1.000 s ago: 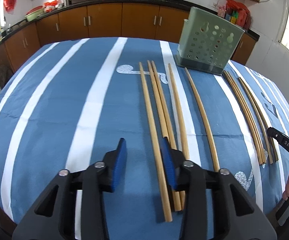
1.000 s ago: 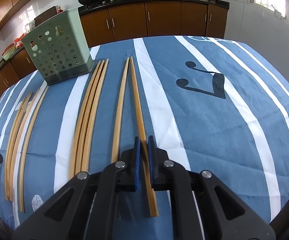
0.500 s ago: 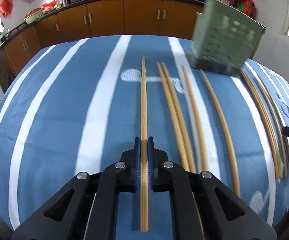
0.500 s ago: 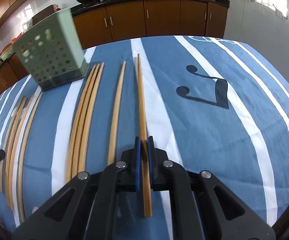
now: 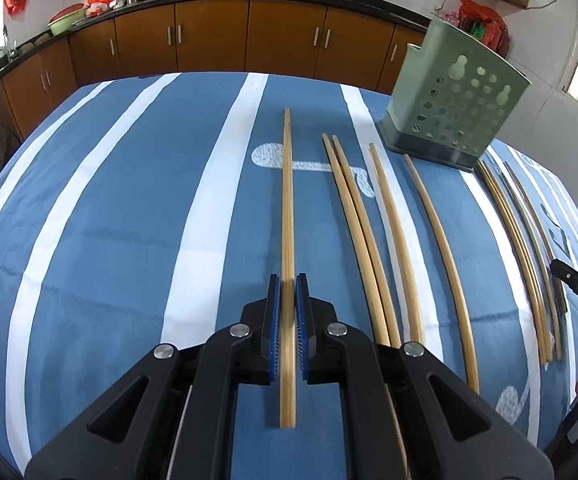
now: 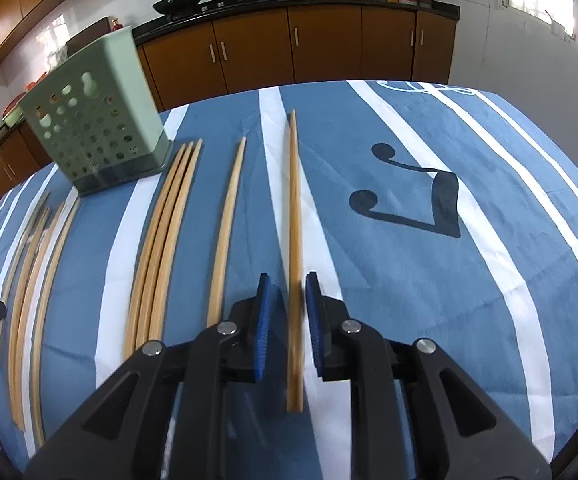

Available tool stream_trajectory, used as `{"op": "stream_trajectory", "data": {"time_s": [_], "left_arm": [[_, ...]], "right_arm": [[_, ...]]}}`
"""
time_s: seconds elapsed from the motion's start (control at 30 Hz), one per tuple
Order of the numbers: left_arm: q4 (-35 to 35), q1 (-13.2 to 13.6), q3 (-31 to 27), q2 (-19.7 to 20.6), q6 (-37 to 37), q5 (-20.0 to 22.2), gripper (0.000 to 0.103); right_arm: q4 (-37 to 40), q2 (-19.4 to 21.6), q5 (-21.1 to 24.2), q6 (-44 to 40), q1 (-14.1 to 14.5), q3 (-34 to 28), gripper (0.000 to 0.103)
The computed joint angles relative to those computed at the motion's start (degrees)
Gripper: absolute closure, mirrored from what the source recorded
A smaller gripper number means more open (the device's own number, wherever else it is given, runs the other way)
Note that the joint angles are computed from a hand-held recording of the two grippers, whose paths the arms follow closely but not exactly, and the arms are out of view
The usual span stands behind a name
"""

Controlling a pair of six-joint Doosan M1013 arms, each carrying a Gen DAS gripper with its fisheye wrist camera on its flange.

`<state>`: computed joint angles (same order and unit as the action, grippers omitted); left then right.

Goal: Organize utensils
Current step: 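Lower both tools and close each on a single wooden chopstick, then lift both held chopsticks upright and carry them over the green holder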

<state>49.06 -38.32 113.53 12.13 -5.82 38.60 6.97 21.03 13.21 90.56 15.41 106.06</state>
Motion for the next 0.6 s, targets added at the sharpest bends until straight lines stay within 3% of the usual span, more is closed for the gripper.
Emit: {"op": "stream_trajectory", "data": {"time_s": [0.23, 0.33, 0.43, 0.6], "left_arm": [[1.8, -1.6, 1.1, -0.5, -2.7, 1.0, 0.095], [2.8, -2.4, 1.2, -0.4, -3.6, 2.3, 0.095], [3.6, -3.2, 1.0, 0.0, -3.7, 4.0, 0.095], [2.7, -2.8, 1.3, -0.6, -3.6, 2.8, 0.095]], "right_arm": [[-5.2, -1.1, -1.3, 4.3, 0.4, 1.9, 0.084], [-10.1, -1.0, -1.6, 8.7, 0.6, 2.0, 0.091], [-5.6, -0.9, -1.4, 4.8, 0.2, 1.8, 0.095], [2.8, -1.7, -2.1, -2.7, -0.4, 2.3, 0.095]]}}
